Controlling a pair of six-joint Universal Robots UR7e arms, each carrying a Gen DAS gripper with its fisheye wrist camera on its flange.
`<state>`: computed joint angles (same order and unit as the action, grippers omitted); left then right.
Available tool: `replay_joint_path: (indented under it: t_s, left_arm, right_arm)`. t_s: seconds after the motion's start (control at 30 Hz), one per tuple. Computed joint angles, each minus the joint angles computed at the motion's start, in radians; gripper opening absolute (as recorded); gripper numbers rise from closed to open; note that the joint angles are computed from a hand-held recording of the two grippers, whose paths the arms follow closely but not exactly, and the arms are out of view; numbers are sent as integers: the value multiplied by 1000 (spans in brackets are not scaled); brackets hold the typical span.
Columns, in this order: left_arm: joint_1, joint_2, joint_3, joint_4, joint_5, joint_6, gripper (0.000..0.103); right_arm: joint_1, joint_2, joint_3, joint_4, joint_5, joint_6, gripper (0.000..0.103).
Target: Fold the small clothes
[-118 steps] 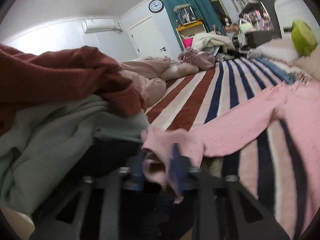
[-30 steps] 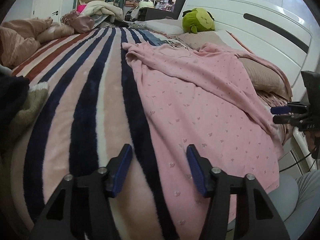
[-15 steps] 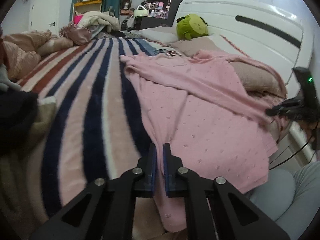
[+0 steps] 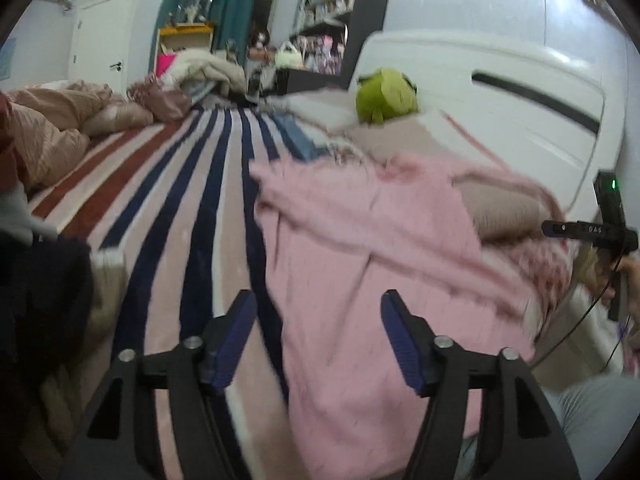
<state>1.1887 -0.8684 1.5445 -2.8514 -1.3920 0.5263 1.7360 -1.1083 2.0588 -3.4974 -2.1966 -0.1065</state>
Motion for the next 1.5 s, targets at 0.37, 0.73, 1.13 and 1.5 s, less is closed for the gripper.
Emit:
replay_joint_path:
  t_s: [0.37, 0.73, 1.13, 1.5]
  left_arm:
    - [-70, 96, -85, -160, 106, -81, 78]
    - [-80, 153, -151, -168, 139, -65, 81]
    - [-63, 114, -111, -212, 110, -56, 81]
    - [-35, 27, -31, -226, 55, -37, 81]
  right_arm:
    - [-175, -64, 6, -304, 26, 66, 70]
    - [-229, -1, -81, -507, 58, -86, 74]
    - [-90, 44, -226, -510, -183, -375, 5]
    - [151, 236, -391, -417, -107, -593, 5]
